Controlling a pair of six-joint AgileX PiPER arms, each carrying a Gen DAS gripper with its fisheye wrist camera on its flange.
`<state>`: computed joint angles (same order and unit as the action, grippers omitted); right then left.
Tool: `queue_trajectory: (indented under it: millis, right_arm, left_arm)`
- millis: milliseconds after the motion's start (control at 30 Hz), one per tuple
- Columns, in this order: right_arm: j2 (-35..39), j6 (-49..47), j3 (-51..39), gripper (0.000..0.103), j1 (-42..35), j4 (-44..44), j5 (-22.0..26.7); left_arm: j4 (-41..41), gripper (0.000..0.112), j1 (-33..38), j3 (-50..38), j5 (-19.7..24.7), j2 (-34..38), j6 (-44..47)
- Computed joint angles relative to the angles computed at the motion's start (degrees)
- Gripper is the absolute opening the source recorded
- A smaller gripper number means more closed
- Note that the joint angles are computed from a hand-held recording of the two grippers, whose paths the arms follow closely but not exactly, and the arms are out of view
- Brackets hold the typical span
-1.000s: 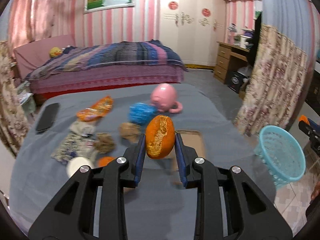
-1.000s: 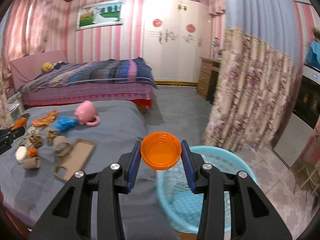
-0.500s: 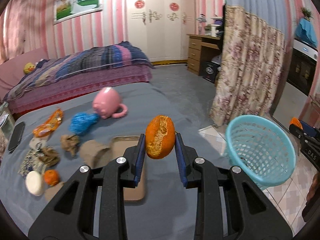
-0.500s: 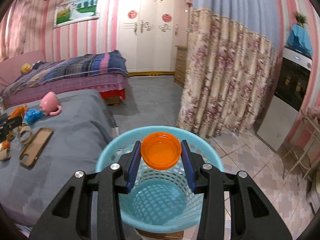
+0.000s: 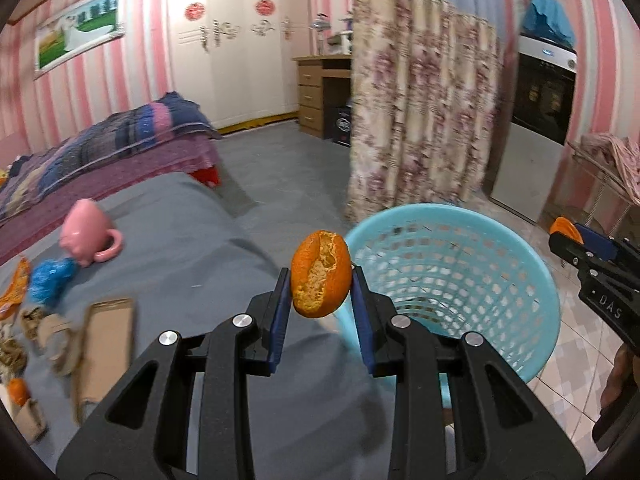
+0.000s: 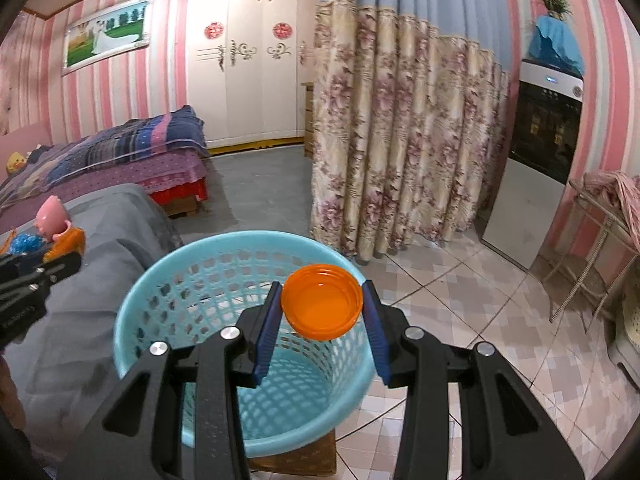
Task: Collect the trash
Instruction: 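Carry the peel in the left tool while the right tool carries the cap to the basket, then open the left tool over the basket while the right tool opens to drop the cap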
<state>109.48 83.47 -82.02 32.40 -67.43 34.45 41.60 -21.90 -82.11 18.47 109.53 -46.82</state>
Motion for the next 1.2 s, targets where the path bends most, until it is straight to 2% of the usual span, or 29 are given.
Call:
queue_trajectory:
  millis: [167, 200, 267, 367, 467, 633, 867, 933, 967, 1200]
  right_arm:
    - [0.1, 0.7, 0.9, 0.040, -2.1, -0.3, -0.9]
    - [-0.1, 1.2, 1.3, 0.040, -2.2, -0.6, -1.1]
    - [-0.2, 1.3, 1.5, 0.040, -2.8, -0.5, -1.4]
    - [0.4, 0.6, 1.1, 0.040, -3.4, -0.1, -1.6]
    - [1.5, -0.3, 0.1, 0.040, -3.2, 0.6, -1.7]
    - [3.7, -2.0, -2.3, 0.040, -2.6, 2.6, -2.4]
    - [8.9, -8.3, -10.2, 0.040, -1.3, 8.2, -2.0]
    - [9.3, -8.9, -11.1, 0.059, -1.4, 9.3, -2.4]
    - [9.3, -7.6, -11.0, 0.078, -1.4, 8.4, -3.0]
    - [11.0, -6.8, -14.6, 0.093, 0.7, 7.2, 0.3]
  left_arm:
    - [-2.9, 0.031, -2.9, -7.3, 1.5, 5.1, 4.0]
    - [-5.5, 0.032, -3.1, -8.8, 1.4, 6.1, 6.8]
    - [-5.2, 0.050, -4.0, -11.4, 2.9, 7.8, 7.5]
    - [-1.8, 0.069, -4.2, -12.9, 4.0, 8.7, 4.2]
    - [-2.3, 0.077, -3.0, -12.4, 4.2, 8.1, 4.0]
    - [4.9, 0.089, -0.8, -7.5, 5.0, 5.0, -4.1]
    - [7.2, 0.092, 2.6, -2.0, 5.2, 1.0, -7.7]
    - [8.6, 0.094, 3.3, -0.3, 5.3, -0.6, -9.1]
    - [9.9, 0.096, 3.7, 0.9, 5.1, -1.6, -10.6]
    - [13.6, 0.097, 7.2, 8.8, 3.7, -8.5, -14.5]
